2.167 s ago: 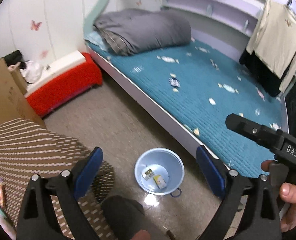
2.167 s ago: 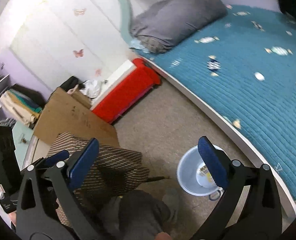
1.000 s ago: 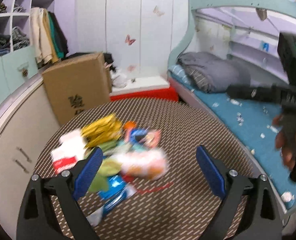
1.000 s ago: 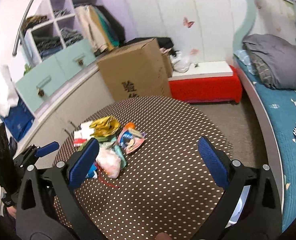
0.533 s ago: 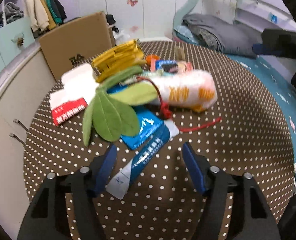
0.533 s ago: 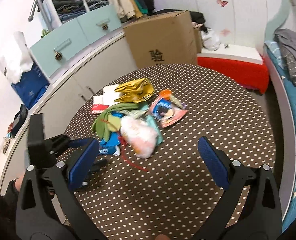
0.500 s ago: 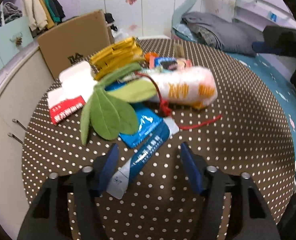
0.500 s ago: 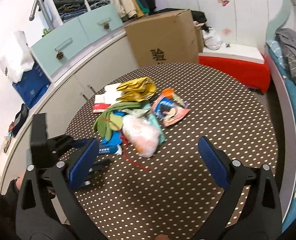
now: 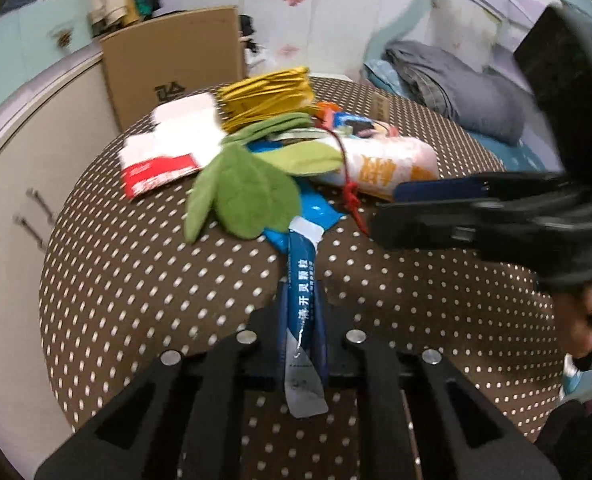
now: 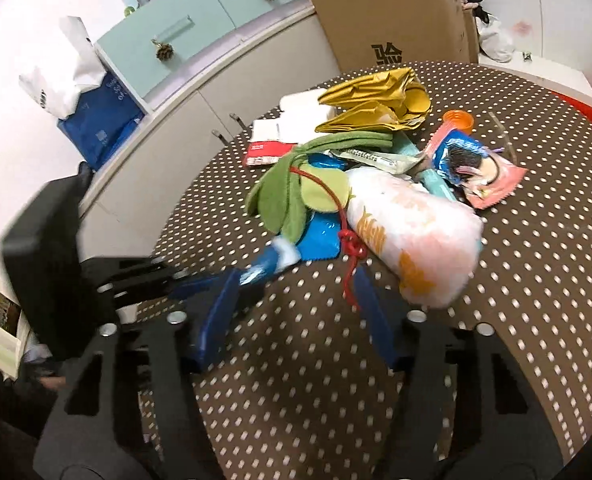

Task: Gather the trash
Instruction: 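Grasp the blue tube with the left tool while the right tool grasps the red string, then carry the blue tube and red string to the bin and release both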

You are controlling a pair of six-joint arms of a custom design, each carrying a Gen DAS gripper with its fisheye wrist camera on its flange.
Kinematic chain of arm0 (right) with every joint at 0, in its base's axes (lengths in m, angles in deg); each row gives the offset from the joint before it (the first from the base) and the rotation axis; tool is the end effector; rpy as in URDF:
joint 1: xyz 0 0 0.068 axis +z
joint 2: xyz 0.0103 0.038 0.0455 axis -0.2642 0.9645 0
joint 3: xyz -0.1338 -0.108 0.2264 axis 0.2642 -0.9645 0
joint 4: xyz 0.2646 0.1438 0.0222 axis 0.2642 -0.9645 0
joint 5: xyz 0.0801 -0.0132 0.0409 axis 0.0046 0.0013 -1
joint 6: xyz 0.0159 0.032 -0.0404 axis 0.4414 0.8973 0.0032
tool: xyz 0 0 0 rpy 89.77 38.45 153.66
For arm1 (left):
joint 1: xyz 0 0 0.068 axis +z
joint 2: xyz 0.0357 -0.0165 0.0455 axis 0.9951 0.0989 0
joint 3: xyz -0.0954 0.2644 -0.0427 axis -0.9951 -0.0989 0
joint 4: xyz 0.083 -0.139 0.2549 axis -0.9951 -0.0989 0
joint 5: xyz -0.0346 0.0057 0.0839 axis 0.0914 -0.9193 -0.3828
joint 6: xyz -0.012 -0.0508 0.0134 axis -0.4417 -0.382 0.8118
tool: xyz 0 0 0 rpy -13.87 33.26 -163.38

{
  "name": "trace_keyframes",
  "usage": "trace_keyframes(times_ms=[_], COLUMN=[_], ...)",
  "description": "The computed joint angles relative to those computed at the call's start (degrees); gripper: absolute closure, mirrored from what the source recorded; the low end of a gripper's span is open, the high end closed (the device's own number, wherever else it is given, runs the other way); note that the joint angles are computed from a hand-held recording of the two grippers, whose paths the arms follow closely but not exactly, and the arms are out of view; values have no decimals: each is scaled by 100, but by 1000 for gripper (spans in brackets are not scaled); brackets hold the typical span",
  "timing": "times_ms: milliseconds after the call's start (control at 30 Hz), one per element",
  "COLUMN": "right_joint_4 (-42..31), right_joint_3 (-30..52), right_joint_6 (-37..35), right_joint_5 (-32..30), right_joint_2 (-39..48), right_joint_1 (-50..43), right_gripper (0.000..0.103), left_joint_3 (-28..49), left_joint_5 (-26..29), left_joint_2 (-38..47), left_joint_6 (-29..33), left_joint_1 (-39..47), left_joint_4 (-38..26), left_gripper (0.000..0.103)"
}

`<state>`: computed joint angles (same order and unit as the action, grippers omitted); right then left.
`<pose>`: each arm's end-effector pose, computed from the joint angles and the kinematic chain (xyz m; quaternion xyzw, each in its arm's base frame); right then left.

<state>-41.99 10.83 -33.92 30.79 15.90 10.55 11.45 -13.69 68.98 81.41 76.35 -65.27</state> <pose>0.2637 0.1399 0.2920 -0.1208 0.9124 0.2681 0.2845 0.2343 -0.0419 0.2767 0.2045 0.9250 -0.1118 0.3001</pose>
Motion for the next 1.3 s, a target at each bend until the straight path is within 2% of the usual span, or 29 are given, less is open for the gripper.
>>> trace_keyframes(times_ms=[233, 267, 300, 367, 500, 733, 833, 1033, 1167, 1300], right_joint_4=[364, 362, 355, 333, 313, 92, -140, -724, -1483, -2549], right_joint_3=[111, 147, 176, 207, 33, -290, -265, -70, 233, 496], right_joint_6=[30, -5, -73, -150, -142, -56, -106, -419, -1252, -2653], right_joint_5=[889, 996, 1188, 1346, 1044, 42, -482, -2391, -3689, -4315], right_joint_2=[535, 601, 661, 699, 319, -938, -1448, -2115, -2043, -1473], right_joint_1=[187, 217, 278, 327, 237, -442, -1093, -3282, -5321, -7165], right_gripper=[62, 71, 75, 92, 93, 93, 93, 93, 93, 93], left_joint_3=[-149, -152, -150, -125, 13, 476, 774, 1401, 1825, 2328], left_joint_5=[199, 290, 343, 321, 244, 43, -80, -496, -798, -1001], left_joint_2=[-395, -434, -483, -532, -555, -433, -323, 37, 470, 1084], left_joint_6=[-214, -169, -179, -239, -454, -975, -1183, -1646, -1861, -1973], left_joint_1=[512, 645, 721, 727, 569, -22, -362, -1309, -2042, -2812], left_joint_4=[-194, -248, -298, -315, -310, -154, -59, 226, 402, 575], left_gripper=[91, 91, 91, 91, 91, 92, 92, 92, 92, 92])
